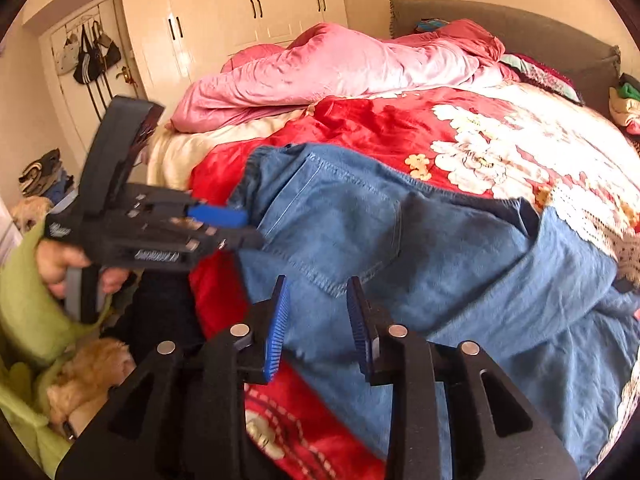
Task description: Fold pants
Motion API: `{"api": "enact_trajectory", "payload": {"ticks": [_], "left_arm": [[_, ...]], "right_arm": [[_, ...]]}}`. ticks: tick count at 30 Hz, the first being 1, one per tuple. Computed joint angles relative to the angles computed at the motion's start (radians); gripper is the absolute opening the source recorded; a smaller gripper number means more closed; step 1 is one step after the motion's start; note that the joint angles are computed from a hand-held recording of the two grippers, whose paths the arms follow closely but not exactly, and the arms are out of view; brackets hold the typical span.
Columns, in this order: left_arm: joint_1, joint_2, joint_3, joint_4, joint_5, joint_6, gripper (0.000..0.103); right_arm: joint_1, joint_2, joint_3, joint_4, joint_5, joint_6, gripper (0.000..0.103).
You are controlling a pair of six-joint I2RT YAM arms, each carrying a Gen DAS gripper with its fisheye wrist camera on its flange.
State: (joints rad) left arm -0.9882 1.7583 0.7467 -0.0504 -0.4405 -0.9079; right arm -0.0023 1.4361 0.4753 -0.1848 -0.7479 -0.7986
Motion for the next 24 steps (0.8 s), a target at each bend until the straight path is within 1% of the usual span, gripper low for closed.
{"api": "enact_trajectory", "payload": {"ticks": [2,6,8,9,12,14,15,17,20,22,24], "left_arm": [[0.003,0.002,-0.009,0.015,0.006,0.000,0.031],[0.005,0.005,-0.013,0.032,0.012,0.003,0.031],[0.007,0.013,-0.012,0.041,0.014,0.007,0.031],[0.005,0.014,-0.015,0.047,0.011,0.007,0.031],[0.004,-0.001,-0.033,0.067,0.005,-0.006,0.031],[-0.003,-0.023,-0.048,0.086,-0.011,-0.015,0.031],[-0.009,-0.033,-0.051,0.082,-0.021,-0.017,0.031],[-0.014,-0.054,-0.059,0.084,-0.030,-0.023,0.031],[-0.030,-0.076,-0.052,0.063,-0.051,-0.024,0.036],[-0.048,-0.093,-0.044,0.043,-0.074,-0.027,0.044],[-0.064,-0.100,-0.030,0.017,-0.099,-0.036,0.048]], "right_arm": [[0.044,0.023,-0.007,0.056,0.047,0.059,0.029],[0.114,0.160,0.031,0.066,0.185,0.128,0.029],[0.118,0.151,-0.008,0.123,0.197,0.136,0.030],[0.121,0.142,-0.011,0.120,0.201,0.130,0.030],[0.109,0.136,0.019,0.054,0.181,0.123,0.032],[0.082,0.099,0.028,-0.003,0.151,0.099,0.033],[0.071,0.087,0.020,-0.004,0.136,0.091,0.039],[0.040,0.045,0.021,-0.035,0.114,0.076,0.045],[-0.021,0.013,0.034,-0.066,0.088,0.055,0.045],[-0.054,-0.001,0.045,-0.078,0.078,0.055,0.046],[-0.097,-0.009,0.060,-0.098,0.061,0.052,0.046]]}}
